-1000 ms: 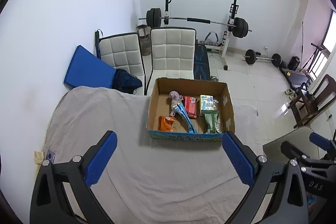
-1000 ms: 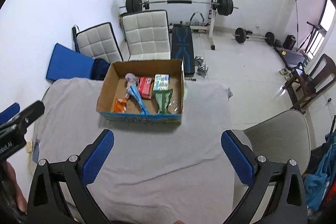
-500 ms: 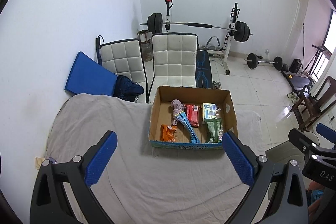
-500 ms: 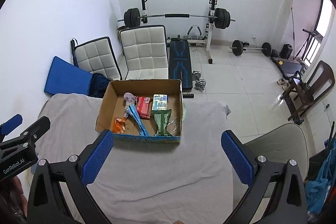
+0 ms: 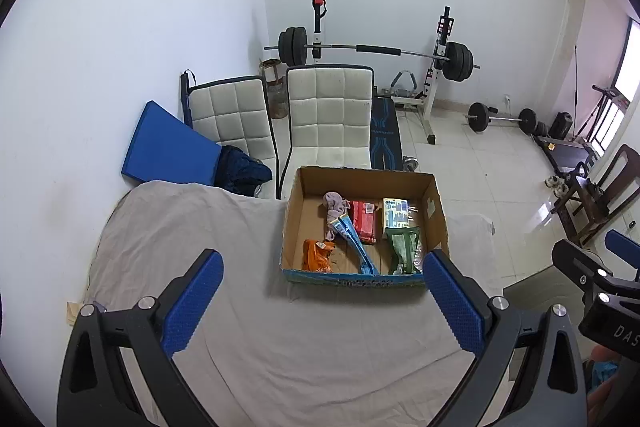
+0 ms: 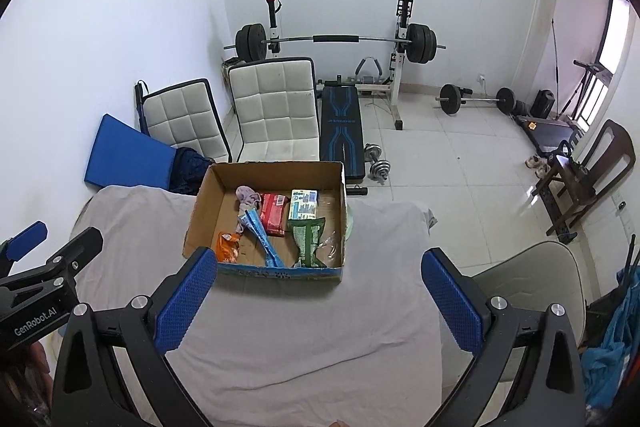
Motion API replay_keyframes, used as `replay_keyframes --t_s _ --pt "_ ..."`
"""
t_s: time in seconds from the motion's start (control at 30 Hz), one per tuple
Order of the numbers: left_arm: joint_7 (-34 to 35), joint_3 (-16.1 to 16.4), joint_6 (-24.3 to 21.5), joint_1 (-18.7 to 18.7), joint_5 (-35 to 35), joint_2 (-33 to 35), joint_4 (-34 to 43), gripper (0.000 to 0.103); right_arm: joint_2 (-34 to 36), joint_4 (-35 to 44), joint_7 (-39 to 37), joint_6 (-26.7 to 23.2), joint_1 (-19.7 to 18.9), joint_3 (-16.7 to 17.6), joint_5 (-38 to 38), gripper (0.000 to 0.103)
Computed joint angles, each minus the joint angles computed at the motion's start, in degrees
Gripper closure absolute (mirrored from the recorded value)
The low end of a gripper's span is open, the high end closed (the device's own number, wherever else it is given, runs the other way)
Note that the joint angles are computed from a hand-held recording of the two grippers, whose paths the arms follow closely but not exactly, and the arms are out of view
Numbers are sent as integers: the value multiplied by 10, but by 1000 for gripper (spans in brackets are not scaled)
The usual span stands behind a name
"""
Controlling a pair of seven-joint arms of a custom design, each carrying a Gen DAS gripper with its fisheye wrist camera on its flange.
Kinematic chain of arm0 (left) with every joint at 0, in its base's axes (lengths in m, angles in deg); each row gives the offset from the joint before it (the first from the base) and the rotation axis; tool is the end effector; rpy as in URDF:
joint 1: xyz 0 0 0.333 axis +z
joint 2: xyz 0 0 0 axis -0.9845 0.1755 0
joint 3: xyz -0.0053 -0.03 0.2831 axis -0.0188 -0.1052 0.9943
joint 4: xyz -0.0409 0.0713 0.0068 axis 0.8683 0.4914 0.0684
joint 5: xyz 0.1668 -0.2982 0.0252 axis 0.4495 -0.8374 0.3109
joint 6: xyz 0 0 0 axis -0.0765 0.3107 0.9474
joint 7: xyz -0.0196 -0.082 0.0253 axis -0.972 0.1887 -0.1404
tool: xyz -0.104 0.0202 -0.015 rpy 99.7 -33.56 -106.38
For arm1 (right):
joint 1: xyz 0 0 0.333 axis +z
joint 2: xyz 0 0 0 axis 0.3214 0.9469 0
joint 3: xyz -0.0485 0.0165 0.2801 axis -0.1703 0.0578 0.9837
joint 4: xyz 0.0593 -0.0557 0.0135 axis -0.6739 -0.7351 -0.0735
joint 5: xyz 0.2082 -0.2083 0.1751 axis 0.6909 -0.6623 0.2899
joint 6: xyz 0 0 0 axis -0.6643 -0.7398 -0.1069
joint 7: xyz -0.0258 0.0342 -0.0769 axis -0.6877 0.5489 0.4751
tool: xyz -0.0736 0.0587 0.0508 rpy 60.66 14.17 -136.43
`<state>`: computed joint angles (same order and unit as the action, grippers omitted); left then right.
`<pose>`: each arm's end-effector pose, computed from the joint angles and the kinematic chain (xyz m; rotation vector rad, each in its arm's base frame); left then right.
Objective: Organize soft objects
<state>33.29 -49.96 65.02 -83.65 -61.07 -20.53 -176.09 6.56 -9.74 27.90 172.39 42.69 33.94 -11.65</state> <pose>0.3862 -0.0982 0.7105 -2.0769 1.3991 -0.5160 0.4411 0.2929 0.6844 -2.0442 1.4752 -0.4981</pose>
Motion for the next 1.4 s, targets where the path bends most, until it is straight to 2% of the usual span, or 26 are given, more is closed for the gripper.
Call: replay_keyframes --t_s 1.4 --pt "4 5 7 1 -5 -4 -15 1 -20 -37 13 9 -6 6 -15 0"
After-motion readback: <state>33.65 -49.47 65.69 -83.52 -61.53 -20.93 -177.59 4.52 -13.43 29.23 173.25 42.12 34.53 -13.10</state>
